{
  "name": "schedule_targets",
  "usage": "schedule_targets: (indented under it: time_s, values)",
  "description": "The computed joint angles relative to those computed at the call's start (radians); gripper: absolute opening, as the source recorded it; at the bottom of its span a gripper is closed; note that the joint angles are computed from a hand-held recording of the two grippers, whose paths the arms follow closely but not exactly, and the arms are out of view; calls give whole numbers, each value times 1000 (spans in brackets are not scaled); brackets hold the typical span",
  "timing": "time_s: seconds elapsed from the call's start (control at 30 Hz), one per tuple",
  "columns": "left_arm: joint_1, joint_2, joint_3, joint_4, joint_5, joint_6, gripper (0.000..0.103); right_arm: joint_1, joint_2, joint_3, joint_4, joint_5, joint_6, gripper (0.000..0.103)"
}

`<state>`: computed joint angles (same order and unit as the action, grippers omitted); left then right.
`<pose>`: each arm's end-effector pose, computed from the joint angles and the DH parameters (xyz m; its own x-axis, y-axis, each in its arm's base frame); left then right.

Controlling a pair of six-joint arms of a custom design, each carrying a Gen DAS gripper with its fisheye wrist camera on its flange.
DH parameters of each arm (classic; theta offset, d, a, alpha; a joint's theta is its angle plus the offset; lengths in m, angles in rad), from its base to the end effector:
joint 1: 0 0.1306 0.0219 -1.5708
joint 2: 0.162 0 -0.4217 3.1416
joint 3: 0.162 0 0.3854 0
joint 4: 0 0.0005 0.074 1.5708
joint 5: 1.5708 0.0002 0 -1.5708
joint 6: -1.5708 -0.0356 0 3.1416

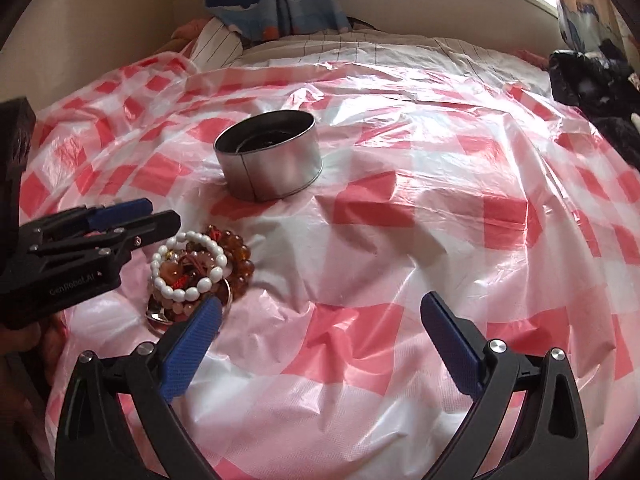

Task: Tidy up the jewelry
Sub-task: 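Grasp the white bead bracelet with the left tool and lift it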

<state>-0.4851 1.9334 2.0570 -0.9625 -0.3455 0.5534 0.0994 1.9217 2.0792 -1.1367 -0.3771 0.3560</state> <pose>0.6134 -0.3102 0.4630 -0.6852 -0.1978 -0.7009 -0.1429 0.9802 -0.1369 0.6645 0.0789 0.4695 -0.6708 -0.3925 -0.6292 -0.5659 0.8193 0.0921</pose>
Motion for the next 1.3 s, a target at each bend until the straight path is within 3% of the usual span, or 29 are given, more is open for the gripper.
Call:
schedule_targets:
  time_s: [0.07,0.17,0.27,0.37,0.53,0.8,1.0,1.07,1.1,1.2,1.3]
  values:
    - [-2,7,10,1,27,-17,45,-1,8,10,-16,-15,-12,96]
    - [4,27,29,-44,86,1,35,-1,13,14,-23,-33,-26,96]
    - [18,27,14,-59,143,54,19,1,15,14,-25,-40,-33,96]
    - [32,3,-34,-32,202,116,17,1,18,16,-28,-46,-40,96]
    - [14,37,33,-134,111,76,17,0,20,17,-31,-50,-43,96]
    - [32,-40,-71,16,197,104,9,2,19,13,-28,-47,-43,96]
    - [49,-105,-130,96,161,141,9,6,9,-1,-18,-53,-28,96]
    - [64,-134,-172,133,160,184,9,12,-2,-18,-7,-55,-8,96]
    - [74,-141,-185,132,171,218,9,16,-8,-27,-1,-51,5,96]
    - [89,-116,-161,25,157,253,9,26,-23,-52,17,-35,41,96]
    - [90,-124,-179,46,156,257,9,30,-34,-66,31,-52,57,96]
